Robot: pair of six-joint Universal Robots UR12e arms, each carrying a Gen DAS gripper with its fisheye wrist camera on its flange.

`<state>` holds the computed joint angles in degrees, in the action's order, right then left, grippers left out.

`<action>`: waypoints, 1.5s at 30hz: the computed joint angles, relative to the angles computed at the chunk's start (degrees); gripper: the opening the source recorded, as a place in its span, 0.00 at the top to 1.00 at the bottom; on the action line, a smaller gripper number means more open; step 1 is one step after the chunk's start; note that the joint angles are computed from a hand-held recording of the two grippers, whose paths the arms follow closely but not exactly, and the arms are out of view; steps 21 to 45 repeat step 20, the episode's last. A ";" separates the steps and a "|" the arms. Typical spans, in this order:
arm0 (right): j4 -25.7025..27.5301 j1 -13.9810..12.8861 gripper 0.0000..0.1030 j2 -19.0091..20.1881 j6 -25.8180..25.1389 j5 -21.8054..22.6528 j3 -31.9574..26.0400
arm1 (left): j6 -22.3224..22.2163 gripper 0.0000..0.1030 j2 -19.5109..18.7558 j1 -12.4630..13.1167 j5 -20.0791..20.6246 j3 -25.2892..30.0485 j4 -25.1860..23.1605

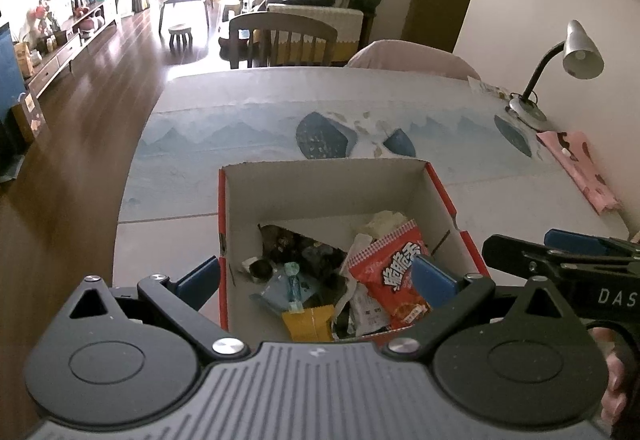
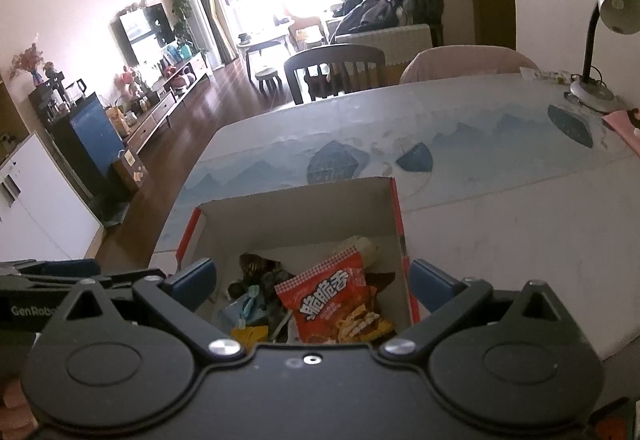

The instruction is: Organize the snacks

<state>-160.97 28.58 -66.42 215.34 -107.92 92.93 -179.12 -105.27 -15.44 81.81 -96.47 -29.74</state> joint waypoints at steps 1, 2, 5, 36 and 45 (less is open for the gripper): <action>0.17 -0.03 0.00 -0.01 0.01 0.05 0.02 | 0.08 0.01 0.04 0.04 -0.20 -0.06 -0.16; 0.45 -0.03 0.01 -0.05 0.16 0.08 0.02 | 0.13 0.01 0.06 0.08 -0.40 -0.08 -0.36; 1.19 0.06 0.01 -0.24 0.64 -0.21 0.06 | 0.43 0.01 0.08 0.17 -1.15 -0.14 -0.96; 3.18 0.11 0.00 -1.14 0.81 -2.63 0.04 | 0.86 0.01 -0.71 -0.16 -3.97 0.98 -1.20; 3.18 0.11 0.00 -1.14 0.81 -2.63 0.04 | 0.86 0.01 -0.71 -0.16 -3.97 0.98 -1.20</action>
